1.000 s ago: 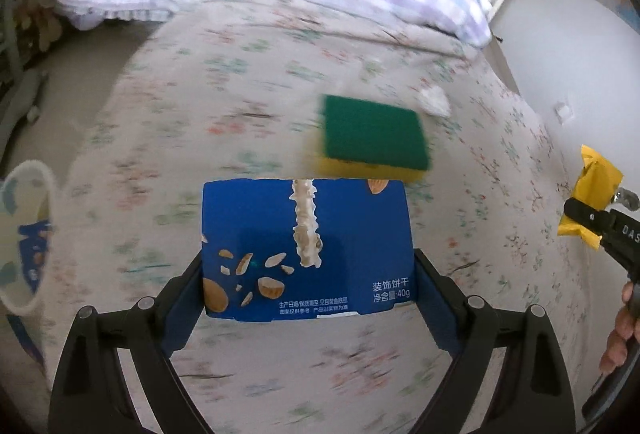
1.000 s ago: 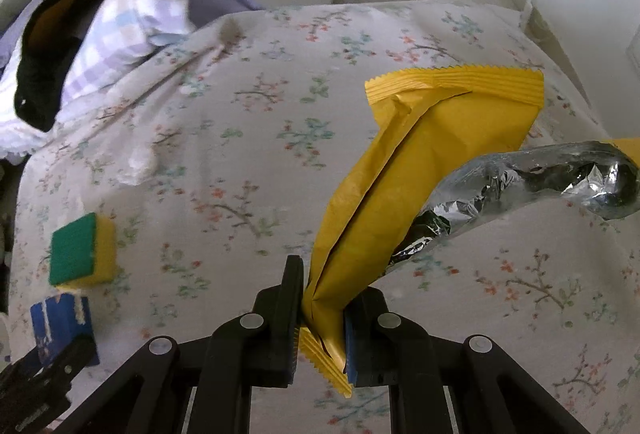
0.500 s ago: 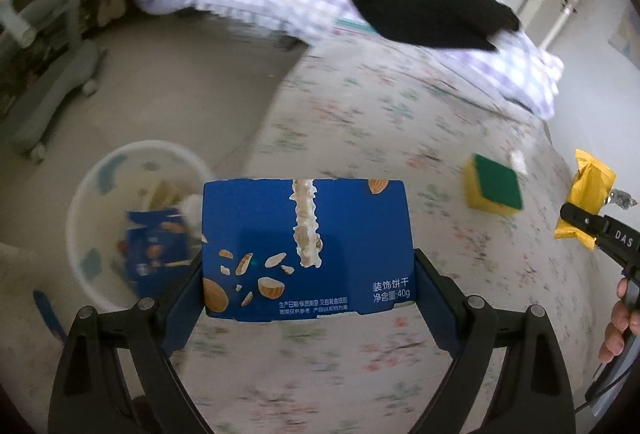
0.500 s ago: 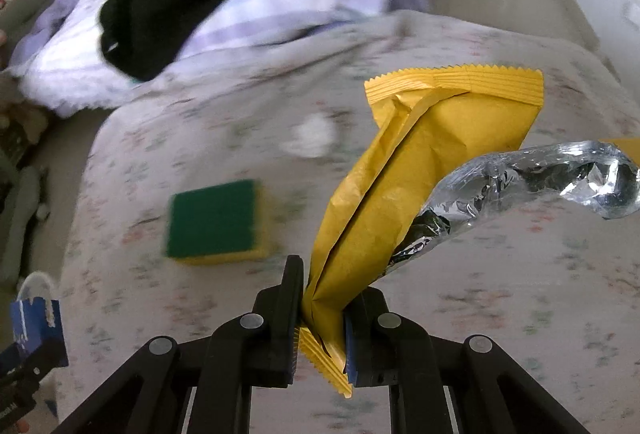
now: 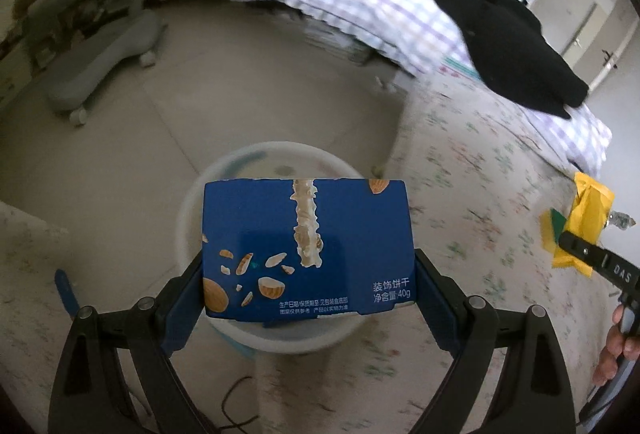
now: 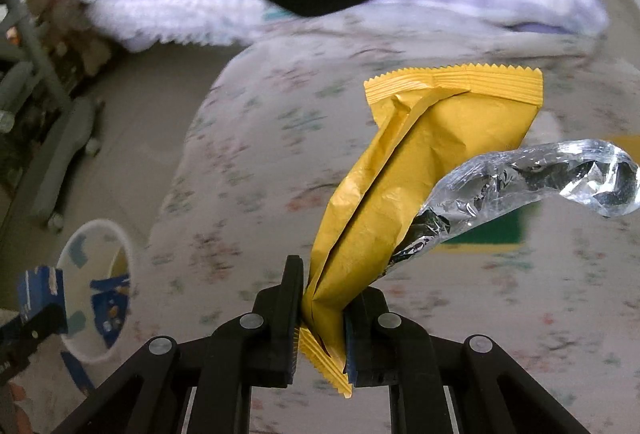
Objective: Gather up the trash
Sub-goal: 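Drop the biscuit box with the left tool while the right drops the wrapper into the wastebasket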
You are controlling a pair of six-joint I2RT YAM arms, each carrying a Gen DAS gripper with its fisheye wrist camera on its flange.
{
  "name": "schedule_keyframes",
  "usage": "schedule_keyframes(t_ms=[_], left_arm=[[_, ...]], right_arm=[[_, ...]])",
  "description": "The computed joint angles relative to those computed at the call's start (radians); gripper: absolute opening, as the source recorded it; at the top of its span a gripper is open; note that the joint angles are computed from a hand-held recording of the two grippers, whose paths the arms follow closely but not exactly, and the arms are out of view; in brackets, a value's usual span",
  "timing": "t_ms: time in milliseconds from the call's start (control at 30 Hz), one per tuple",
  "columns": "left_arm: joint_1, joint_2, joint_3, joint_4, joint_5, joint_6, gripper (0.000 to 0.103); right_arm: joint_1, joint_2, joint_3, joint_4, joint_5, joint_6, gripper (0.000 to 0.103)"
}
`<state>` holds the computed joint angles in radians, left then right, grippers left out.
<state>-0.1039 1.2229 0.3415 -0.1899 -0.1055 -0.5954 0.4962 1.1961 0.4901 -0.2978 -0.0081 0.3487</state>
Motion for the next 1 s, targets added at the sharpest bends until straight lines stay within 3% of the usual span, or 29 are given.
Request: schedule_keyframes(t_ms=[300, 667, 1000], left_arm=[[0.119, 0.037, -0.050, 0.114, 0.039, 0.097, 0.100], [0.225, -0.051, -0.066, -0.019, -0.010, 0.164, 0.100], [0.388, -0.130, -0.103, -0.119, -0.013, 0.251, 0.100]], right_arm=[[0.246, 0.232, 0.092, 0.114, 0.063, 0.133, 0.015], [0.392, 0.408, 0.199, 0.166, 0.075, 0.208, 0.015], [0.488, 0.575, 0.309, 0.213, -0.005, 0.210, 0.017]])
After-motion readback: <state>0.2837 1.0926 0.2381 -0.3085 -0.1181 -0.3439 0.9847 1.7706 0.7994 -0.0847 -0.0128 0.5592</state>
